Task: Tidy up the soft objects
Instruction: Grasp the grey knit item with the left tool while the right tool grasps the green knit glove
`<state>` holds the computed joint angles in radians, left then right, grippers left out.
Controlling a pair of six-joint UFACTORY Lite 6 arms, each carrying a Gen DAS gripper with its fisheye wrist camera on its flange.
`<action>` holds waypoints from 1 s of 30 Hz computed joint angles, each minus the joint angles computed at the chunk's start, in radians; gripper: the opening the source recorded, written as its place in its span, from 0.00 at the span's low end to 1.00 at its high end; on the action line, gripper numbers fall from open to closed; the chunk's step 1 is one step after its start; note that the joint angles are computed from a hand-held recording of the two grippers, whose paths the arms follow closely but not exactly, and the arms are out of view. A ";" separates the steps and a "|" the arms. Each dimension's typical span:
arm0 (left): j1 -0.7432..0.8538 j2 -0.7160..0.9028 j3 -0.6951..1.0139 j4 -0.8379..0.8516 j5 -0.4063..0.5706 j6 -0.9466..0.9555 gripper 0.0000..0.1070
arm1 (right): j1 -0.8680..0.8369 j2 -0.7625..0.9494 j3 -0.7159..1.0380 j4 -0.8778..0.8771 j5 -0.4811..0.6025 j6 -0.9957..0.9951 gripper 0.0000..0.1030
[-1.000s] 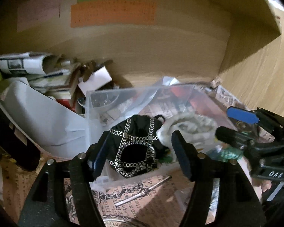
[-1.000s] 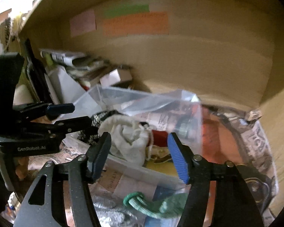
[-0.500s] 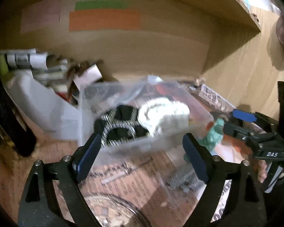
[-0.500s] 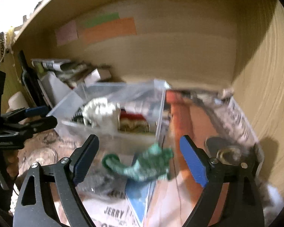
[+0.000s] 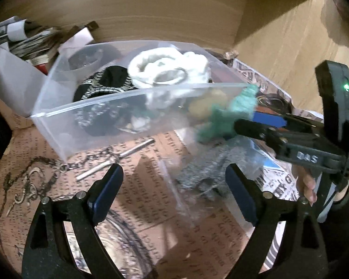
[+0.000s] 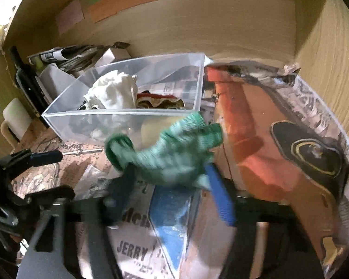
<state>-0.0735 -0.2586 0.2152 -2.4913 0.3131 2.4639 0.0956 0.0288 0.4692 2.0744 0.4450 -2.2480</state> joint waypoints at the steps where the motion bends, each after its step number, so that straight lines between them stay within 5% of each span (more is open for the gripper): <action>1: -0.023 0.010 0.007 -0.028 -0.004 0.015 0.84 | -0.016 0.015 0.007 -0.035 0.014 0.026 0.30; 5: -0.106 0.066 0.043 -0.171 -0.013 0.114 0.84 | -0.054 0.034 0.011 -0.047 0.038 0.029 0.12; 14: -0.286 0.320 0.213 -0.523 -0.010 0.357 0.82 | -0.146 -0.184 -0.132 -0.108 0.061 0.028 0.11; 17: -0.304 0.329 0.215 -0.586 0.011 0.413 0.68 | -0.186 -0.209 -0.130 -0.217 0.087 0.125 0.25; 19: -0.305 0.313 0.200 -0.581 0.018 0.406 0.60 | -0.185 -0.233 -0.137 -0.235 0.073 0.154 0.58; 21: -0.299 0.298 0.188 -0.564 0.021 0.394 0.48 | -0.175 -0.256 -0.149 -0.202 0.073 0.141 0.73; 30: -0.129 -0.066 -0.040 -0.265 -0.047 0.226 0.34 | -0.011 -0.097 -0.033 -0.085 0.034 0.118 0.84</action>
<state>-0.2020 -0.3242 0.1757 -2.7564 0.2664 2.6897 0.0848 -0.0686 0.4365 1.9896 0.4787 -2.1302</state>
